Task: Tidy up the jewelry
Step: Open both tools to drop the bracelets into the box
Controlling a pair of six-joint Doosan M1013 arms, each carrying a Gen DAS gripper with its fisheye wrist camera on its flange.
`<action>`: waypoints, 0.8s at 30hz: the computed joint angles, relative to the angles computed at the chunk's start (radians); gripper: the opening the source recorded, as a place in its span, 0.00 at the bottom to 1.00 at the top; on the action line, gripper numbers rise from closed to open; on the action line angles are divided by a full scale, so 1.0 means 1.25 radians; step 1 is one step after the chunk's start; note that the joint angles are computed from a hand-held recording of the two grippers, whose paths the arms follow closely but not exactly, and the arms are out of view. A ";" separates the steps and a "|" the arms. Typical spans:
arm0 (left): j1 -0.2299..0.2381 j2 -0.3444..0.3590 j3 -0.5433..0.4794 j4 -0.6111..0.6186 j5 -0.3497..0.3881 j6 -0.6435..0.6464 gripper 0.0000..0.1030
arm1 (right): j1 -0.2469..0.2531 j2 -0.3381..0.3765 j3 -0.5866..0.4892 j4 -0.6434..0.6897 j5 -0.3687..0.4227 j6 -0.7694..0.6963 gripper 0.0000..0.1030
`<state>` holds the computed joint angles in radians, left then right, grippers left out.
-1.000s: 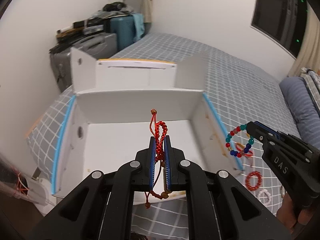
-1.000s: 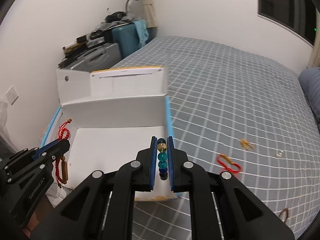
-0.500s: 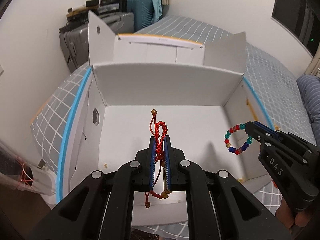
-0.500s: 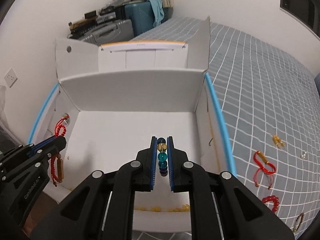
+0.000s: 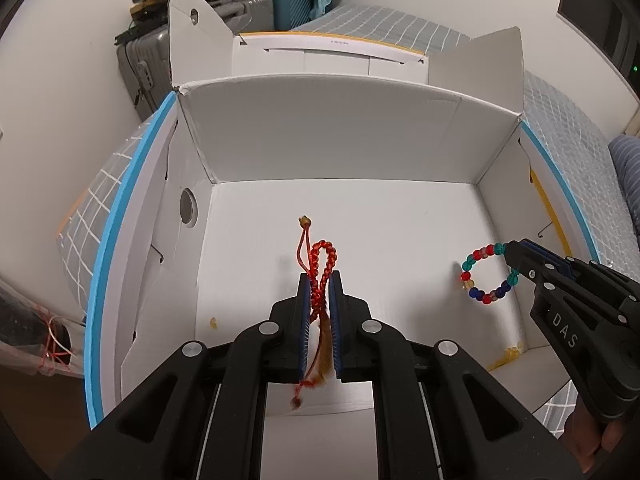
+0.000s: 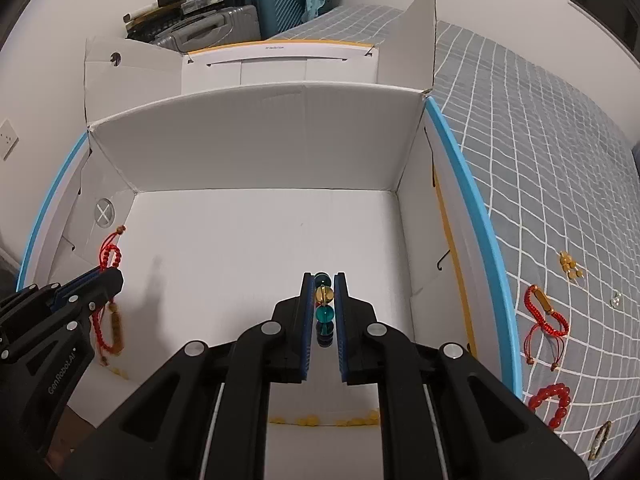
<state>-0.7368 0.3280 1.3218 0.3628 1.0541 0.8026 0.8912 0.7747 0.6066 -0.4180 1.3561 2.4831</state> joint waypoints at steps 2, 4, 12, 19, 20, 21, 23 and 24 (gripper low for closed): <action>0.000 -0.001 0.001 0.000 0.001 -0.002 0.09 | 0.000 0.000 -0.001 -0.001 0.001 -0.002 0.10; -0.002 -0.002 0.001 0.008 0.003 -0.008 0.09 | 0.001 0.005 -0.010 -0.008 0.004 0.000 0.10; -0.008 -0.014 0.010 0.040 -0.002 -0.039 0.43 | 0.010 -0.006 0.003 -0.047 -0.005 0.016 0.46; -0.015 -0.030 0.021 0.076 -0.018 -0.067 0.75 | 0.019 -0.028 0.030 -0.096 -0.022 0.046 0.69; -0.015 -0.032 0.022 0.078 -0.023 -0.070 0.79 | 0.020 -0.033 0.036 -0.101 -0.025 0.051 0.73; -0.016 -0.033 0.023 0.083 -0.024 -0.075 0.80 | 0.021 -0.038 0.044 -0.107 -0.030 0.056 0.75; -0.018 -0.034 0.021 0.089 -0.025 -0.074 0.83 | 0.022 -0.045 0.052 -0.114 -0.034 0.059 0.78; -0.020 -0.035 0.022 0.090 -0.027 -0.075 0.84 | 0.022 -0.048 0.055 -0.118 -0.034 0.062 0.81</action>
